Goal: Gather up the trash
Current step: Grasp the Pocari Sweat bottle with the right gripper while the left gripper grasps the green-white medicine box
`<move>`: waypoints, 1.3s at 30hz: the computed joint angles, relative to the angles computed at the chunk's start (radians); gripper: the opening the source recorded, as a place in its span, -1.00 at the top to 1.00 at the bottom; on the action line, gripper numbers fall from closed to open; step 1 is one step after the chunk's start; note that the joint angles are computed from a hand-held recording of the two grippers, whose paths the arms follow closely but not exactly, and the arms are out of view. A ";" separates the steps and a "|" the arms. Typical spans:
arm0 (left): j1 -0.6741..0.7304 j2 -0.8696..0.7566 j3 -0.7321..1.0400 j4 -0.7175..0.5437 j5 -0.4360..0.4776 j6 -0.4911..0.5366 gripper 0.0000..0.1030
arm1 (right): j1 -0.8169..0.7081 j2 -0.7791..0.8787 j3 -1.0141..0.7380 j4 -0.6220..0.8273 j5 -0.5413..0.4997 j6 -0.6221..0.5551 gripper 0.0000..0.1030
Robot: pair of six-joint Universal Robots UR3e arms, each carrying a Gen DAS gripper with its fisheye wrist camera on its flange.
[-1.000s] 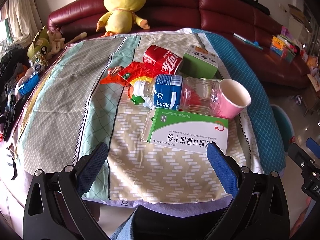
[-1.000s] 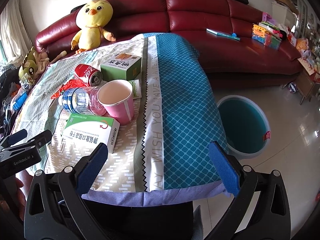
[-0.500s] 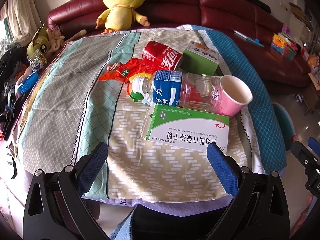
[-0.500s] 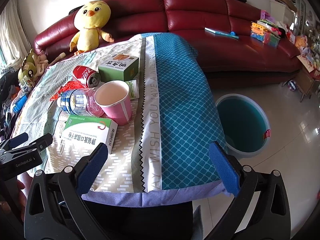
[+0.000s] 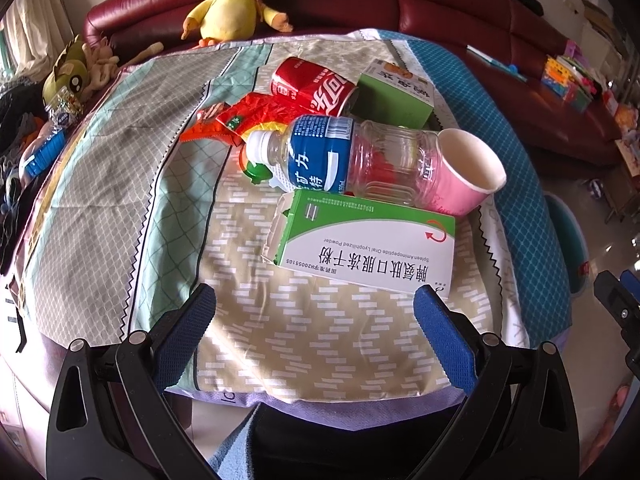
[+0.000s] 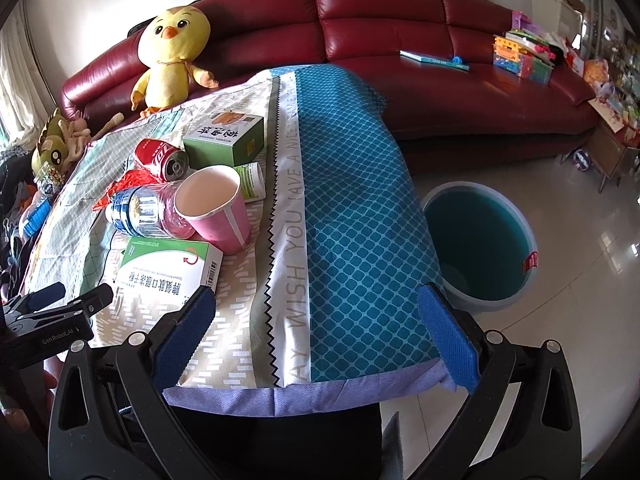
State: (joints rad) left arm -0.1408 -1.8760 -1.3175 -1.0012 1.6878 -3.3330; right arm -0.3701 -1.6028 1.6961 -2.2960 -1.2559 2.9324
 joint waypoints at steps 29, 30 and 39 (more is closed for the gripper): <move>-0.088 -0.292 0.226 -0.060 -0.092 -0.013 -0.94 | 0.081 0.345 -0.304 0.096 -0.012 0.010 -0.88; -0.085 -0.297 0.228 -0.059 -0.107 -0.007 -0.94 | 0.083 0.343 -0.305 0.098 -0.017 0.012 -0.88; 0.012 -0.236 0.115 -0.009 -0.142 -0.074 -0.95 | 0.082 0.341 -0.343 0.153 -0.034 0.023 -0.88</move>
State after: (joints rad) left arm -0.1286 -2.1121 -1.2023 -1.0100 1.5454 -3.4075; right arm -0.2878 -1.2617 1.3535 -2.1433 -1.2901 2.9553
